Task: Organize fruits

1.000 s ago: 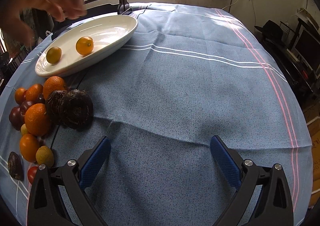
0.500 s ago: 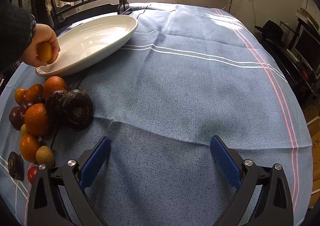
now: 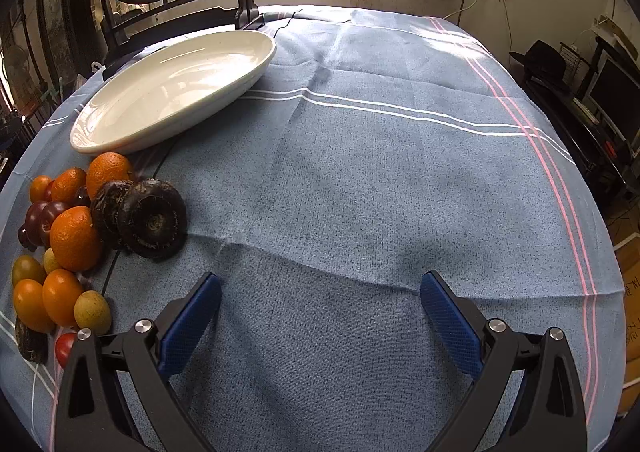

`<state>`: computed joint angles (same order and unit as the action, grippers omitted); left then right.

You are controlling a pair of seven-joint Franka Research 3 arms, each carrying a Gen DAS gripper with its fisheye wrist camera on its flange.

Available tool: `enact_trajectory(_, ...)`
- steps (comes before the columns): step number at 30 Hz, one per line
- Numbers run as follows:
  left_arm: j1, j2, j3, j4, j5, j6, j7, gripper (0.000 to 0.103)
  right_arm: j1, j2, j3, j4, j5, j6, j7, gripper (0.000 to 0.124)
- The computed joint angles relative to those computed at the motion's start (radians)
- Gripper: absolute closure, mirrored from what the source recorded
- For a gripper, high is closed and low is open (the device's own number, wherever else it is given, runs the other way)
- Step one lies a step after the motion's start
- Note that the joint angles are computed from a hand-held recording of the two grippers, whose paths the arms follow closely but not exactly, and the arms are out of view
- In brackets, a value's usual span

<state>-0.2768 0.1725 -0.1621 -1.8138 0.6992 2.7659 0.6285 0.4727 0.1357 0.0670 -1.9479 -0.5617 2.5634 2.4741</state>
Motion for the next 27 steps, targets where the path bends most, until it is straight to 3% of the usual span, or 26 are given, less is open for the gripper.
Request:
enact_trajectory(4,-0.008,0.006,-0.011,-0.002,-0.008,0.057,0.024,0.005,0.0,0.0,0.0,0.0,0.0,0.0,0.0,0.024)
enact_trajectory(8,-0.056,0.005,-0.016,0.015,0.05,0.015,0.02,0.005,0.0,0.0,0.0,0.001,0.0,0.0,-0.001,0.024)
enact_trajectory(12,-0.064,-0.065,-0.046,-0.072,0.022,0.037,0.034,0.005,0.0,-0.001,0.0,0.001,0.0,-0.001,-0.001,0.024)
enact_trajectory(14,-0.073,-0.109,-0.056,-0.119,0.069,0.035,0.014,0.005,-0.002,-0.001,0.0,0.001,0.006,0.002,-0.006,0.024)
enact_trajectory(17,-0.077,-0.162,-0.084,-0.165,0.119,0.007,0.023,0.005,0.009,-0.021,0.009,0.013,0.015,-0.059,-0.011,0.025)
enact_trajectory(23,-0.059,-0.245,-0.119,-0.252,0.153,-0.008,0.044,0.005,0.016,-0.2,0.096,-0.145,-0.195,0.183,0.051,0.025)
enact_trajectory(25,-0.059,-0.269,-0.118,-0.293,0.069,0.005,0.133,0.005,0.019,-0.216,0.127,-0.174,-0.15,0.236,-0.041,0.025)
enact_trajectory(27,-0.057,-0.286,-0.121,-0.327,0.014,0.01,0.193,0.005,0.027,-0.209,0.145,-0.175,-0.057,0.235,-0.152,0.025)
